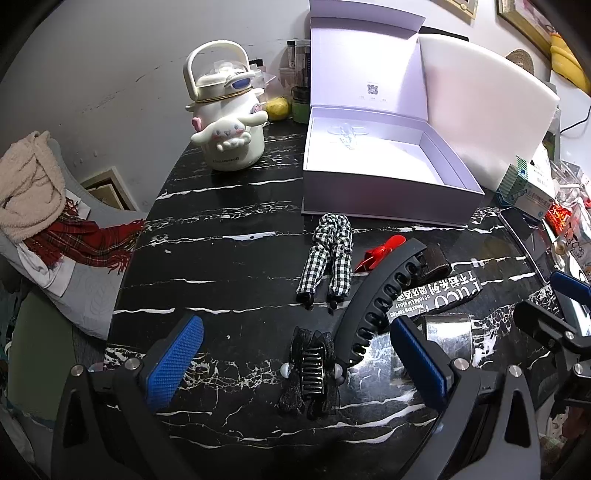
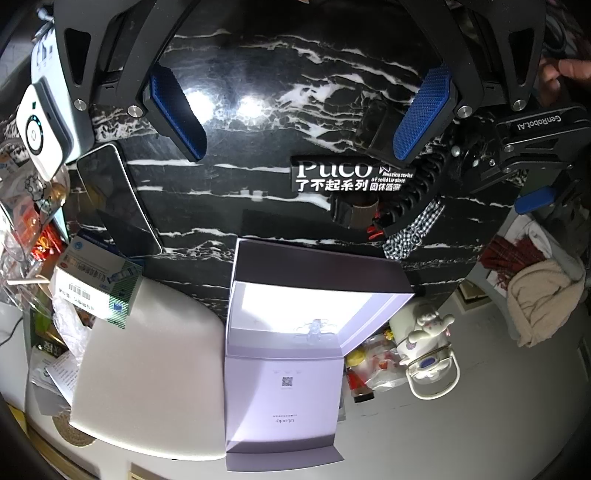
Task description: Organize rigid objects
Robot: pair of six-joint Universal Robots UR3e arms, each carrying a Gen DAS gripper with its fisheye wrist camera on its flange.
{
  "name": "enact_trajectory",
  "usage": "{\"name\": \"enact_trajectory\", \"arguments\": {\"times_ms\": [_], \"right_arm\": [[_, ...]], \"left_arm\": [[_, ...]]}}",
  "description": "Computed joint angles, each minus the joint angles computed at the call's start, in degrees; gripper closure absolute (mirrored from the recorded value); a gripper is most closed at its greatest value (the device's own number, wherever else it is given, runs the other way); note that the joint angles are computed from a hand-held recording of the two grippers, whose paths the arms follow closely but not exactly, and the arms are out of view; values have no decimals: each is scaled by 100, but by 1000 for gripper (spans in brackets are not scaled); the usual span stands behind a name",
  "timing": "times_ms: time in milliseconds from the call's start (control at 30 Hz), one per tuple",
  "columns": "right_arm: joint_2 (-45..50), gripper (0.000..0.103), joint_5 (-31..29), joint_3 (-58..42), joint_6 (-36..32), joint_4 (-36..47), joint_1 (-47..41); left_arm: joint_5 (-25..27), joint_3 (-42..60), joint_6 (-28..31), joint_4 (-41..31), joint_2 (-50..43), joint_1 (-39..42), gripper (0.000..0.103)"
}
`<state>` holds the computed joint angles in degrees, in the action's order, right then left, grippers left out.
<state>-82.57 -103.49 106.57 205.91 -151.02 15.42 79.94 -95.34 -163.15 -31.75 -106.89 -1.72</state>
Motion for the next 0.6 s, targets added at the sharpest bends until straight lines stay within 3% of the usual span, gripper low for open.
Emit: {"name": "enact_trajectory", "arguments": {"times_ms": [600], "right_arm": [[41, 0, 41, -43, -57, 13, 9]], "left_arm": [[-15, -48, 25, -47, 52, 44, 0]]}}
